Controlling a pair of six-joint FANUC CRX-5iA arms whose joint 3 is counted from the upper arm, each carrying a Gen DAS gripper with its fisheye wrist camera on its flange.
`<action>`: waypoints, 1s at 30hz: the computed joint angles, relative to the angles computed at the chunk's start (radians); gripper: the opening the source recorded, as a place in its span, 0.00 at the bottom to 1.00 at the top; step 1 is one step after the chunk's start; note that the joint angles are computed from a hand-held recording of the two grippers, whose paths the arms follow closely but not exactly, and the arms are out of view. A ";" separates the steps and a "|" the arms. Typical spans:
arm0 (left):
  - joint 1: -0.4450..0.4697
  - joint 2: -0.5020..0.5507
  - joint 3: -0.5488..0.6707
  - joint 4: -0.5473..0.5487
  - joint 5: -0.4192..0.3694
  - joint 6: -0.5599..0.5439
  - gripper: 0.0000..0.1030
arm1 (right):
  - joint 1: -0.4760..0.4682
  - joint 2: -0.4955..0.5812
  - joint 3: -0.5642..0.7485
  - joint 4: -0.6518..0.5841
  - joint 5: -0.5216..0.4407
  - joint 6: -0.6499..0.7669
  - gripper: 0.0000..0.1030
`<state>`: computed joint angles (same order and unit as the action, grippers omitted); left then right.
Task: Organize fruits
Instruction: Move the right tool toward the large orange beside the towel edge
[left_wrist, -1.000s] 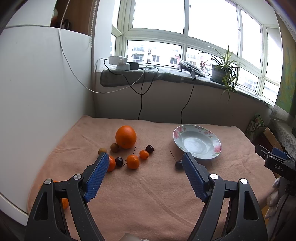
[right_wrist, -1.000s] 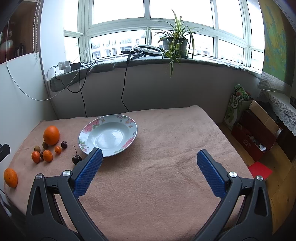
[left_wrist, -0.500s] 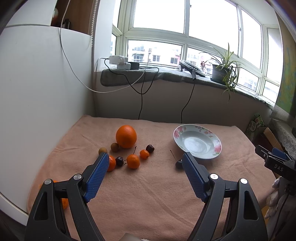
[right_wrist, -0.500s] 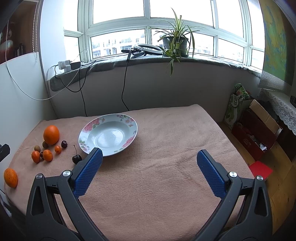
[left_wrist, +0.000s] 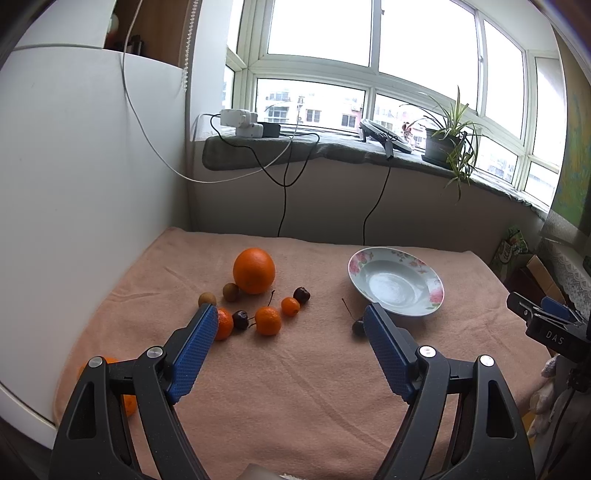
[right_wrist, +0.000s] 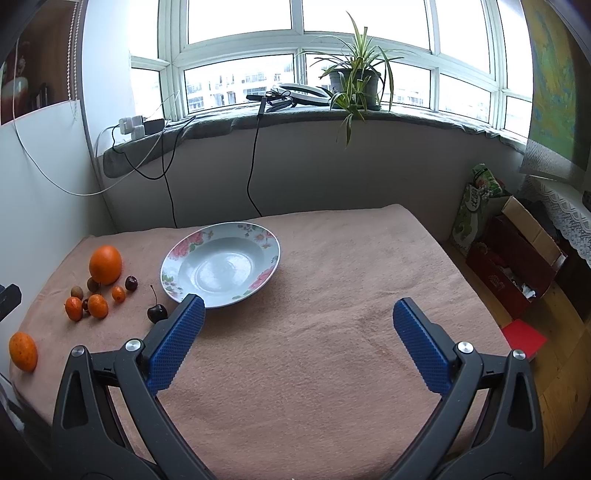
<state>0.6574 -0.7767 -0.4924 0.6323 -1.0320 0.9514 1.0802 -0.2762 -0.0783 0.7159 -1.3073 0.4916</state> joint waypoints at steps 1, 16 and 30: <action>0.004 -0.001 -0.001 0.001 -0.002 -0.002 0.79 | 0.000 0.000 0.000 -0.001 0.000 0.002 1.00; 0.135 -0.030 -0.033 0.054 -0.058 -0.053 0.79 | 0.020 0.033 0.028 -0.042 0.031 0.035 1.00; 0.375 -0.072 -0.086 0.143 -0.171 -0.162 0.79 | 0.051 0.110 0.100 -0.112 0.097 0.141 1.00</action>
<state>1.0323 -0.8486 -0.5780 0.7753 -1.2025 0.7893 1.1309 -0.1661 0.0219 0.6037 -1.2102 0.6327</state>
